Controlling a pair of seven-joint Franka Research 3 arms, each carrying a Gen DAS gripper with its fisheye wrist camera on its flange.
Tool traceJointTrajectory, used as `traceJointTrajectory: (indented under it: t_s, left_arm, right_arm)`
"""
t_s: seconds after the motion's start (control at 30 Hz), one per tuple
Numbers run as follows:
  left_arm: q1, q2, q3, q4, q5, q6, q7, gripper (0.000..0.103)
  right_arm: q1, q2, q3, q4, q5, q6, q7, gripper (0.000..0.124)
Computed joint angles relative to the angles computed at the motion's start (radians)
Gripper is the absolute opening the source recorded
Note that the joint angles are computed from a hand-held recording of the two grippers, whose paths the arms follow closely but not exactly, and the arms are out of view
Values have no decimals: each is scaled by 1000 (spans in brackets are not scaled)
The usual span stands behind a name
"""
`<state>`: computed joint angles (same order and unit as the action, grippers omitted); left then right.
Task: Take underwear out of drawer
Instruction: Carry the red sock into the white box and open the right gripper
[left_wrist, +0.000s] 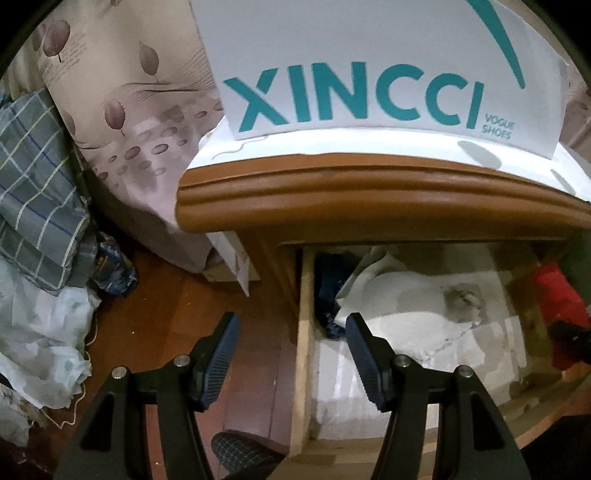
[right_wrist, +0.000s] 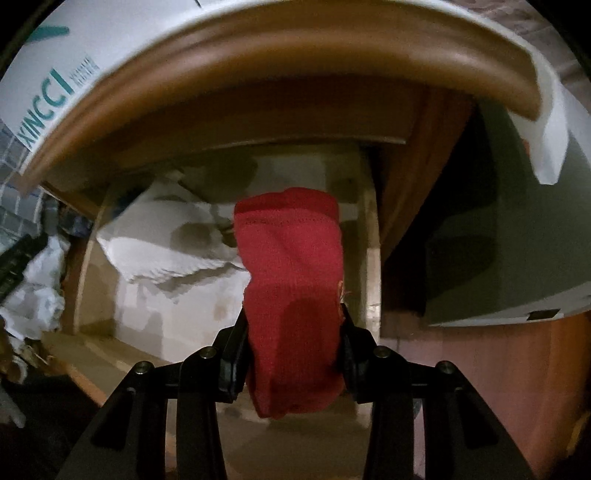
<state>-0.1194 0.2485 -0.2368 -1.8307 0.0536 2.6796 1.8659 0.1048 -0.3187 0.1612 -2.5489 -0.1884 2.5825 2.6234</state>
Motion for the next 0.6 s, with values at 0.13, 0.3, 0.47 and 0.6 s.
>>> traceJointTrajectory:
  t_s: [0.13,0.3,0.47,0.6]
  left_arm:
    - [2,17,10,33,2,-45,-31,61]
    - [18,38,9,75,-40,-112,-53,61]
    - [21,39,15,80,-33,-116,-76,61]
    - [22,31,19,71,-21,-96,-91,61]
  right_arm:
    - [21,-25,5,32,21,-37,-20,38]
    - [36,-68,39,75,-5,-65,-22,38]
    - [33,-112,63,123,-29,-112,-11,38]
    - [20,-126,82,189,-67,-159,-2,38]
